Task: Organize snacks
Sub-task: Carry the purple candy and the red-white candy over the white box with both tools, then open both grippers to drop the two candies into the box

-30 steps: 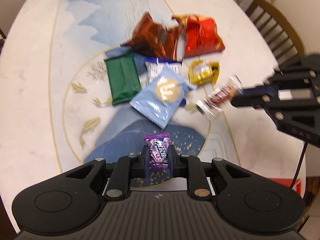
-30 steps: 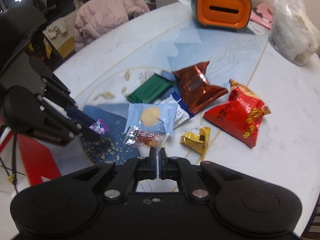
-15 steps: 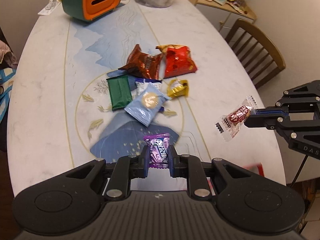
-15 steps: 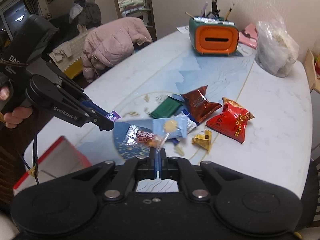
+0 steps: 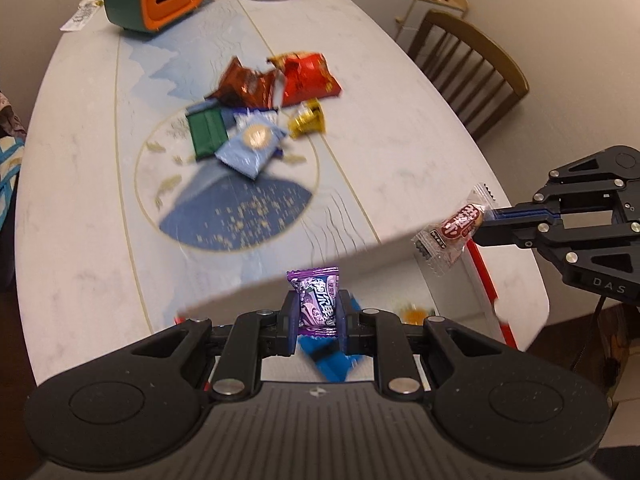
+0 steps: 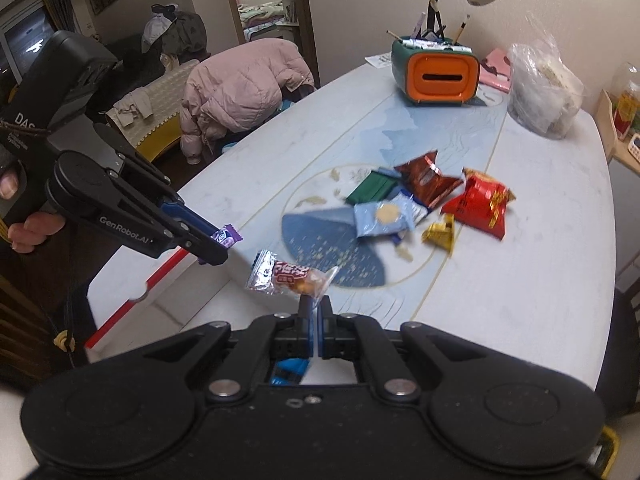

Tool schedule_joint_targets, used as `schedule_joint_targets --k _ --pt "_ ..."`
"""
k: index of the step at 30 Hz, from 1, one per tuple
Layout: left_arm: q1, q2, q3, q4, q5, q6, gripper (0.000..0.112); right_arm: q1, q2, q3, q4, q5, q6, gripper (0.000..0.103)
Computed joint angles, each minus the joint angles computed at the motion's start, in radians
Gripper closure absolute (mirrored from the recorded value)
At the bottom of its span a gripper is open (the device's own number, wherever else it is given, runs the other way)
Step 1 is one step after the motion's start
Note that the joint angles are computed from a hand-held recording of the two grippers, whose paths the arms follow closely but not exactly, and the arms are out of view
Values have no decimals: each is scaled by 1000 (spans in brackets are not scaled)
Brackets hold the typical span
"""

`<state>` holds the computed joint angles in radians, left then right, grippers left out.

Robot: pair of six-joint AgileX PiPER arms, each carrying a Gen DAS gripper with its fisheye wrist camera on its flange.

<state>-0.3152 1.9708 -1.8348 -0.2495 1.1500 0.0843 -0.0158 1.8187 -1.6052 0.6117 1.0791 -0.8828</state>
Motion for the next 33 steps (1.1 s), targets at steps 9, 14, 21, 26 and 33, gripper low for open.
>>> schedule_joint_targets --k 9,14,21,26,33 --pt "-52 -96 251 2 -85 6 94 26 -123 260 -32 -88 26 102" --pt "-86 -99 327 22 -111 -2 94 64 -151 367 -65 -140 36 102" --pt "-117 -78 380 66 -139 -38 94 114 -133 449 -113 -198 68 102" --pt "-136 -59 388 90 -139 -55 94 130 -117 473 -126 -208 87 102" --pt "-156 -31 387 113 -140 -77 94 154 -99 490 -147 -235 125 102"
